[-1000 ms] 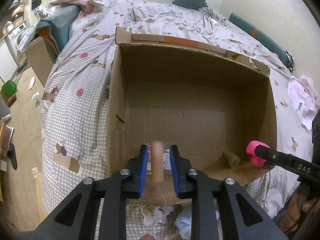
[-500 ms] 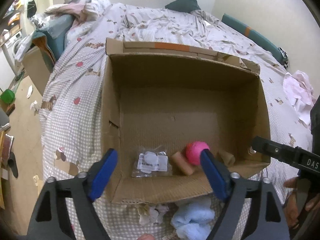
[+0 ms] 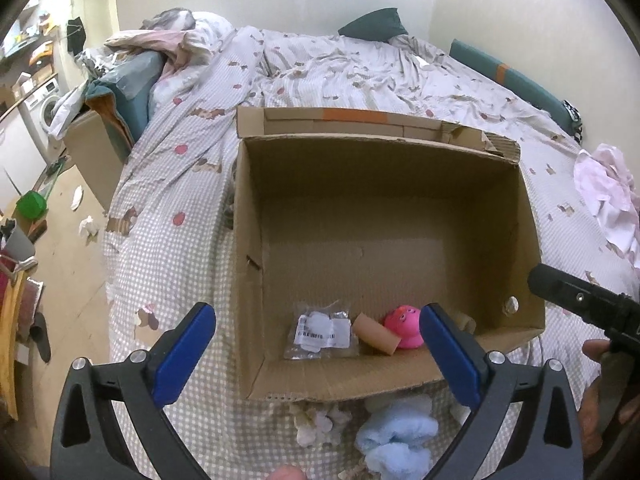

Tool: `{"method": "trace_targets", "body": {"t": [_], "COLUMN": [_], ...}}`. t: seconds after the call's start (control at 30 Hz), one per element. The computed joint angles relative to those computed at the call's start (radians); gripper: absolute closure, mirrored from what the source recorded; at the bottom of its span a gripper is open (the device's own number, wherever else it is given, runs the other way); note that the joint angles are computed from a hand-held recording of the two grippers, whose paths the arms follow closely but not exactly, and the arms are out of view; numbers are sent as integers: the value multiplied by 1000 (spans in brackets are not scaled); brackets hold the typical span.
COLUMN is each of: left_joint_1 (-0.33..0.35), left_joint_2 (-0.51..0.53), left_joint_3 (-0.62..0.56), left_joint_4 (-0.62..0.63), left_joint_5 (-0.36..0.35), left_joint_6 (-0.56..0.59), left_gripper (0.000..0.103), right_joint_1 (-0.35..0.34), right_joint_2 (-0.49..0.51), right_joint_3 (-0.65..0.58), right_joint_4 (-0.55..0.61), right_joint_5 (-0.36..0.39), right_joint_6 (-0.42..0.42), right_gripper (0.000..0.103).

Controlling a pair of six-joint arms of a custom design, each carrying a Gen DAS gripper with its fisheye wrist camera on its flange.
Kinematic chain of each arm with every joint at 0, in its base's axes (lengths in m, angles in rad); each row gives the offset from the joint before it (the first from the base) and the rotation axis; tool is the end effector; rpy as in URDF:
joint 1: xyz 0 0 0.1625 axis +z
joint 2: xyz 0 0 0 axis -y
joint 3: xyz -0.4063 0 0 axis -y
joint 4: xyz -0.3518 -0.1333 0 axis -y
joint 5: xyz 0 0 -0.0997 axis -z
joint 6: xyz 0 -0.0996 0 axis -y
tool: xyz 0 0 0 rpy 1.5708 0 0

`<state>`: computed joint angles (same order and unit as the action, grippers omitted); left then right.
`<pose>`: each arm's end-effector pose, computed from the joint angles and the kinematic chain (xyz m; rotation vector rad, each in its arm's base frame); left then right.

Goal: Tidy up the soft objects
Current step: 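Open both grippers to drop the cylinder and duck into the box, then withdraw both grippers from the box toward the remaining items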

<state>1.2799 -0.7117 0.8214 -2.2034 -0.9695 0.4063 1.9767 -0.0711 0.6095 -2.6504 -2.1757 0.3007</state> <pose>-0.0434 -0.8062 0.3680 0.6457 2.3715 -0.6105 0.4001 -0.7368 -0.0079 -0.0880 -2.6062 0.9566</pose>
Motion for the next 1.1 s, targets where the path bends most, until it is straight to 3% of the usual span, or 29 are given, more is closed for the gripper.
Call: {"method": "trace_targets", "body": {"t": [0.3, 0.87, 1.0, 1.1], "left_joint_1": [-6, -23, -35, -29], "left_joint_2": [-58, -222, -257, -267], "left_joint_3": [65, 323, 405, 405], "left_joint_4": [20, -56, -157, -122], "left_joint_5": [28, 38, 77, 66], "left_joint_6": [-31, -45, -12, -57], "left_gripper": [1, 1, 1, 1], "right_joint_1": [19, 65, 76, 78], "right_joint_2": [-41, -113, -126, -136], "right_joint_3": [79, 265, 301, 327], "right_joint_4": [-17, -81, -83, -82], "right_joint_5": [-17, -23, -38, -38], "right_joint_6": [17, 54, 70, 97], "right_gripper": [0, 0, 0, 0]}}
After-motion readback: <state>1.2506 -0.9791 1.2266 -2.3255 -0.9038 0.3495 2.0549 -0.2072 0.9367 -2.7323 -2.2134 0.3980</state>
